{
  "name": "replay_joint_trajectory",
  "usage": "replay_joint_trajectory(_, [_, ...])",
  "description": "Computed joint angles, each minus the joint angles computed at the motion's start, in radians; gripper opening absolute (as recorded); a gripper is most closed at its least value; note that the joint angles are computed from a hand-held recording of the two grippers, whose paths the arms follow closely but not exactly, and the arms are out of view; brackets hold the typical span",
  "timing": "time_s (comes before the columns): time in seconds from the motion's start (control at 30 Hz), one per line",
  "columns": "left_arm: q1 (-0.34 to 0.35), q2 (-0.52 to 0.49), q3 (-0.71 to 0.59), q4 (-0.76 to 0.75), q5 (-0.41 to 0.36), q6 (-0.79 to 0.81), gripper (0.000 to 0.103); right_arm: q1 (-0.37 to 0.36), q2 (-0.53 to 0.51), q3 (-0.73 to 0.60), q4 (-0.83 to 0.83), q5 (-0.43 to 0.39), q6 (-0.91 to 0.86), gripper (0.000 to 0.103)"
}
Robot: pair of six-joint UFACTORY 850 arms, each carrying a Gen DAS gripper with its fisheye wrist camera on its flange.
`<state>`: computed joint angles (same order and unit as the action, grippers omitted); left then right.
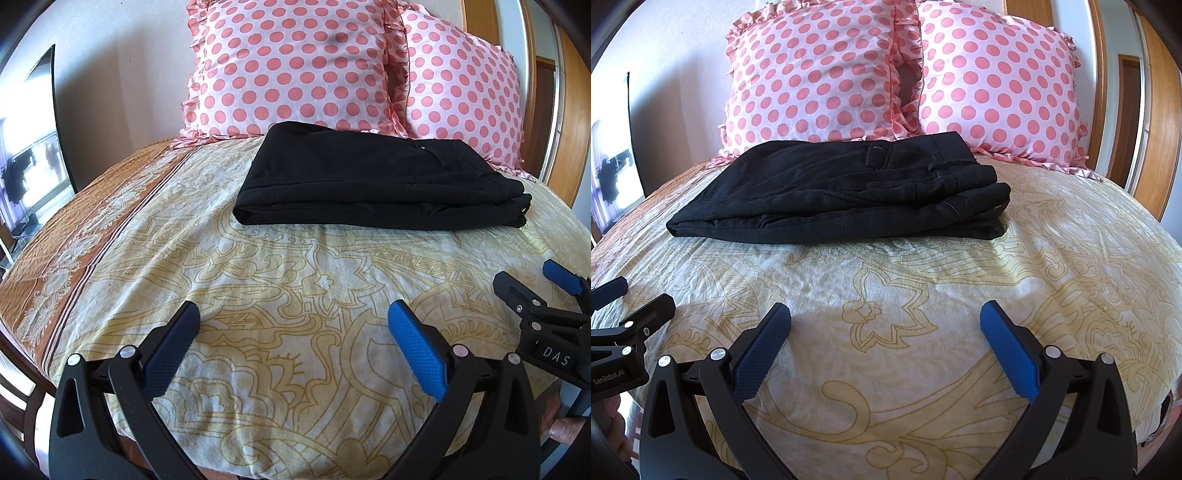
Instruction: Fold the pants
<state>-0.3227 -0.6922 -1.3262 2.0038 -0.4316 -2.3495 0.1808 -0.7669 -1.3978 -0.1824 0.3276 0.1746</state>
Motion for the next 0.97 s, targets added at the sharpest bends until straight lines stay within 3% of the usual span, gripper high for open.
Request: replay_joint_trajectory(0.97, [-0.004,-0.003,-0.003,-0.014,-0.002,0.008,0.101,0.001,-0.001,-0.001,0.005,0.0,-0.004,0.102])
